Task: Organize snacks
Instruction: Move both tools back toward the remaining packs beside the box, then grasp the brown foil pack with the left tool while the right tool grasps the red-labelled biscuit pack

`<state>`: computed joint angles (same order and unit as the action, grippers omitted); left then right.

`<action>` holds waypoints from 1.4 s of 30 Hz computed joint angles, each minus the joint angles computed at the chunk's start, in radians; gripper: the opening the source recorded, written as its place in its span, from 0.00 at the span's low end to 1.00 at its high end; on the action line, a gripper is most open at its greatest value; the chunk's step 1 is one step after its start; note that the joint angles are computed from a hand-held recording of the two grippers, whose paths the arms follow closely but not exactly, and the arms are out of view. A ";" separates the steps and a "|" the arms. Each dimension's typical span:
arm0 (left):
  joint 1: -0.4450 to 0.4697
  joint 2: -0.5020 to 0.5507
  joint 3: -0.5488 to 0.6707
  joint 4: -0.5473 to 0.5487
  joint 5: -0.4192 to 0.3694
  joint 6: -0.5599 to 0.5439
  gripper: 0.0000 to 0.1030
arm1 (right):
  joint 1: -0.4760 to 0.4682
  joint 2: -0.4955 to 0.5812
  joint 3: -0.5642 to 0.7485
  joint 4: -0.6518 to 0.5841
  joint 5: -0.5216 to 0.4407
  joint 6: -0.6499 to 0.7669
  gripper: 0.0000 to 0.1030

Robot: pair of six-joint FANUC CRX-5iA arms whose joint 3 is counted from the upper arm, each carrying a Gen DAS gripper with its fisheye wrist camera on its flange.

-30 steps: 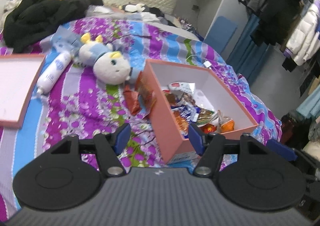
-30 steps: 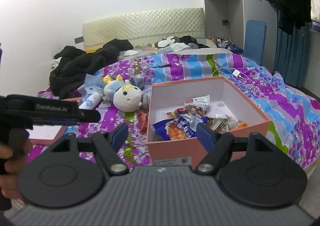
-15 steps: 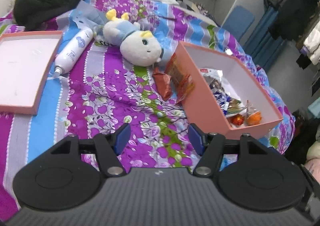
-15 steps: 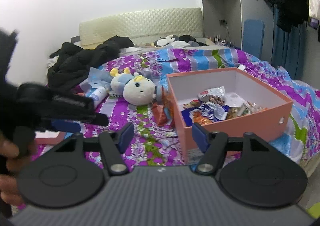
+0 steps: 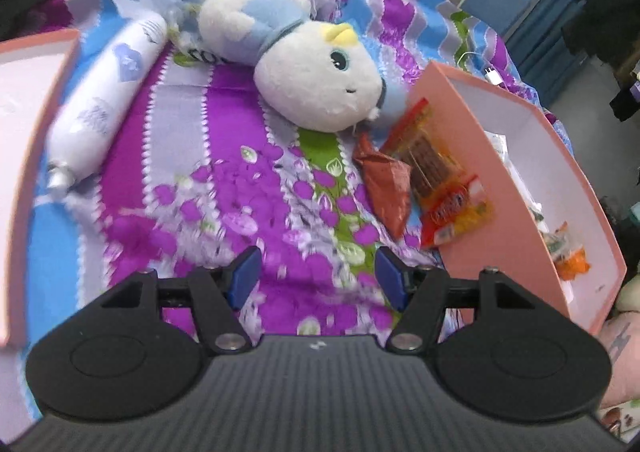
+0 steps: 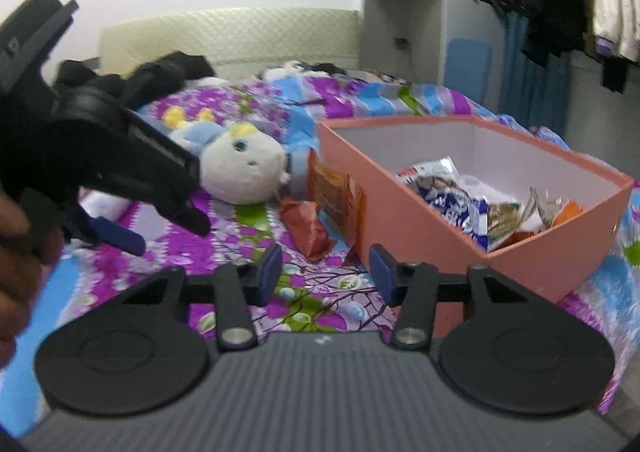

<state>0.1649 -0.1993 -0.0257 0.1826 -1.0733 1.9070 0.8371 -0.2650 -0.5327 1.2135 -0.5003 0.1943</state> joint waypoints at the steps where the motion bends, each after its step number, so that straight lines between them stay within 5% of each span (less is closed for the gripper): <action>1: 0.019 0.024 -0.001 0.037 0.013 -0.033 0.65 | -0.005 0.019 0.002 0.027 -0.006 -0.037 0.48; 11: 0.053 0.289 0.080 0.299 0.062 -0.300 0.64 | -0.017 0.222 0.101 0.106 -0.106 -0.230 0.37; 21: 0.050 0.442 0.189 0.404 0.013 -0.400 0.57 | 0.003 0.335 0.244 -0.044 -0.196 -0.200 0.35; 38: 0.039 0.437 0.086 0.525 0.106 -0.386 0.57 | -0.023 0.381 0.323 -0.200 -0.153 -0.073 0.02; 42: 0.029 0.402 0.025 0.539 0.146 -0.381 0.46 | -0.031 0.367 0.323 -0.238 -0.127 -0.024 0.02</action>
